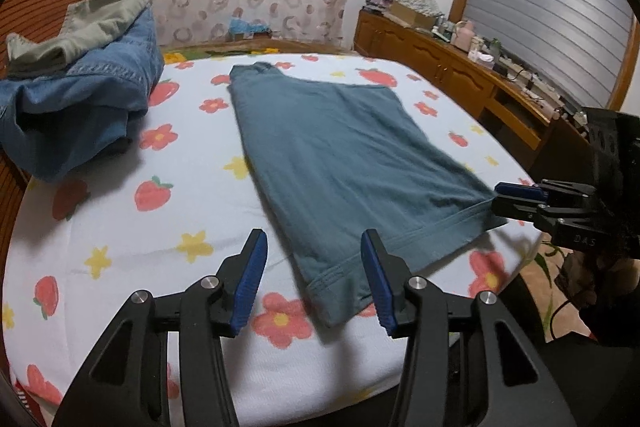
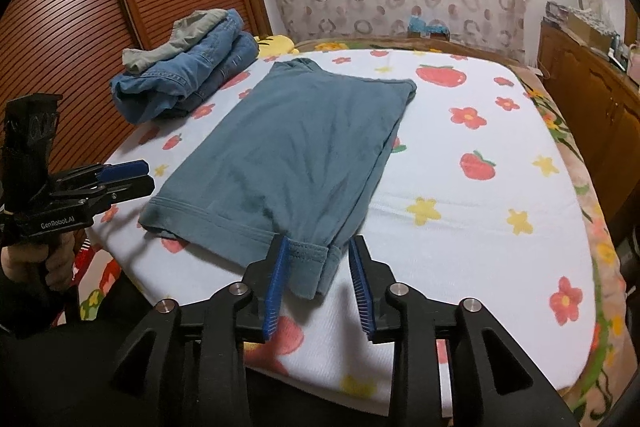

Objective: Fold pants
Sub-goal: 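Grasp the new folded edge of the shorts with both grippers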

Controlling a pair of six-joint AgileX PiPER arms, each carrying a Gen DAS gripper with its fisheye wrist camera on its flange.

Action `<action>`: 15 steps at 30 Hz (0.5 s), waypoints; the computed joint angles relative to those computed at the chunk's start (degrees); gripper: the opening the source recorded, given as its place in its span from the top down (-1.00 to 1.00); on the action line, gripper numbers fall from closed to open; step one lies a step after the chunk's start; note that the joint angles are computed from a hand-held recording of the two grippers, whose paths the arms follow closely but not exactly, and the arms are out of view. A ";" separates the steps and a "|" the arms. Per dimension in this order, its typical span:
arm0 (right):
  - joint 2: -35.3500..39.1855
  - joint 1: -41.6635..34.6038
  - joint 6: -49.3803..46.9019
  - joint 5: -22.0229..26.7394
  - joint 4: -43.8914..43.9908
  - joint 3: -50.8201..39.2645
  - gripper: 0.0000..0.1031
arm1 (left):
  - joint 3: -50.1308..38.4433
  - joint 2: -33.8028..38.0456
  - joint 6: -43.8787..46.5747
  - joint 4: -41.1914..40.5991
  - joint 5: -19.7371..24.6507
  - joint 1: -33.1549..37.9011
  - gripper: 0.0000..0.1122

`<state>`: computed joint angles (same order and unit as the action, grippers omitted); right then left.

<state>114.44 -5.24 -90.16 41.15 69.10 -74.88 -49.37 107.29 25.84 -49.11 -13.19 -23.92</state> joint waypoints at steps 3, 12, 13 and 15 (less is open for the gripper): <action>0.80 0.66 1.87 -0.41 -1.13 -0.75 0.35 | 0.09 0.94 -1.48 1.65 0.23 0.21 0.12; 1.42 1.74 3.81 -2.35 -2.91 -0.67 0.34 | -0.10 2.74 1.60 -1.17 0.04 -0.37 0.13; 1.40 1.79 3.62 -2.56 -2.76 -0.47 0.34 | -0.07 2.90 1.11 -0.76 0.00 -0.41 0.13; 1.45 1.80 3.13 -2.66 -2.36 -0.21 0.34 | 0.18 3.11 -0.44 0.69 -0.09 -0.52 0.13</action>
